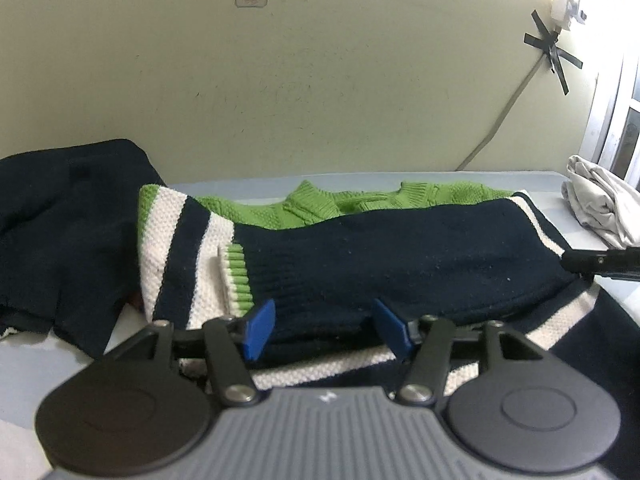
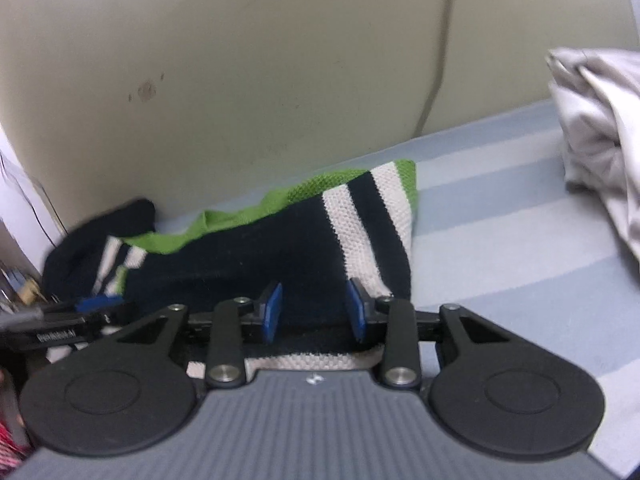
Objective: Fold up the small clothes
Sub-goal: 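Press the folded sleeves flat with both grippers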
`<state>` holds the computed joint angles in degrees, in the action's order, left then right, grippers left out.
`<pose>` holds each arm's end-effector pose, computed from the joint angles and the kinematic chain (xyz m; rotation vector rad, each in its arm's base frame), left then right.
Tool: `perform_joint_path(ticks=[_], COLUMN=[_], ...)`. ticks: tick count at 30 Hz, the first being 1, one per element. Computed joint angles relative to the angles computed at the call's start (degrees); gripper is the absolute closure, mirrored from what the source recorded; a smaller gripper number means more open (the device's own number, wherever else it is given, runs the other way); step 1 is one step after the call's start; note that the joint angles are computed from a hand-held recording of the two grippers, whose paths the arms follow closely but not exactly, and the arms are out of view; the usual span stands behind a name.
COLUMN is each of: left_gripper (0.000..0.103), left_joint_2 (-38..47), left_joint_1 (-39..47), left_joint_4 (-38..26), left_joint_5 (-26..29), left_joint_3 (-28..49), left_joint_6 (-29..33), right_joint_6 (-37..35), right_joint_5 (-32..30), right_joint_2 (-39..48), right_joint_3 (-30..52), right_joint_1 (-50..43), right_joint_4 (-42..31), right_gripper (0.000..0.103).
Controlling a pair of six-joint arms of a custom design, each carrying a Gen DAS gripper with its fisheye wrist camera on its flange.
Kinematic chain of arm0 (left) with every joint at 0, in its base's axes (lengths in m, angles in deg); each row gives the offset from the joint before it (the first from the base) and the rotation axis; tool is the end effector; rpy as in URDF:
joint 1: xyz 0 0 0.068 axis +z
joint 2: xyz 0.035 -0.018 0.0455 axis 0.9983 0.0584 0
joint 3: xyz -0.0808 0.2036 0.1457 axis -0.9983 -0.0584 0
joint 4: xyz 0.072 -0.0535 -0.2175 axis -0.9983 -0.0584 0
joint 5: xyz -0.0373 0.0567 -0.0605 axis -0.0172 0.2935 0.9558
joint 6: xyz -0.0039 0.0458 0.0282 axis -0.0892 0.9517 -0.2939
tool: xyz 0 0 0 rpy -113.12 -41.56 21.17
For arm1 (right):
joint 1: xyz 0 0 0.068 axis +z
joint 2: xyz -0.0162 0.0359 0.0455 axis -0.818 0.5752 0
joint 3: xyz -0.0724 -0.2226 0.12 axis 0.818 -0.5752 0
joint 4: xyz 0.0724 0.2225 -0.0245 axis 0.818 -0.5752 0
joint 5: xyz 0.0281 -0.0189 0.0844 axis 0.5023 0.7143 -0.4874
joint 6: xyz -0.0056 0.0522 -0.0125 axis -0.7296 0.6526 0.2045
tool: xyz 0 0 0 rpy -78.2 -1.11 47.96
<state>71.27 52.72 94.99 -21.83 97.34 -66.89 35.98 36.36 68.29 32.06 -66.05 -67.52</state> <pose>0.2711 -0.1679 0.1155 0.0694 2.2503 -0.1172 0.2878 -0.0334 0.1448 -0.0371 2.2143 0.7457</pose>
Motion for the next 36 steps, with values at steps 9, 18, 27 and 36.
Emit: perform_joint_path(ticks=[9,18,27,36], left_gripper=[0.043,0.033,0.011,0.0], left_joint_2=[0.25,0.36,1.66,3.58], left_joint_1=[-0.84,-0.47,-1.82,-4.43], left_joint_4=[0.2,0.31,-2.47,-7.36], left_joint_5=[-1.08,0.29,-0.05,-3.54], left_joint_3=[-0.24,-0.17,2.03,5.52], left_joint_6=[0.35,1.16,3.39,5.56], right_joint_6=[3.86,4.31,5.47,5.34], right_joint_5=[-5.49,-6.88,-7.5,-7.6], right_joint_2=[0.03,-0.01,-0.4,-0.68], right_joint_3=[-1.01,-2.16,-3.35,-3.5], right_joint_1=[-3.28,-4.59,-5.25,-5.41], right_joint_4=[1.33,3.26,5.29,5.04], right_gripper=[0.065,0.061,0.057,0.056])
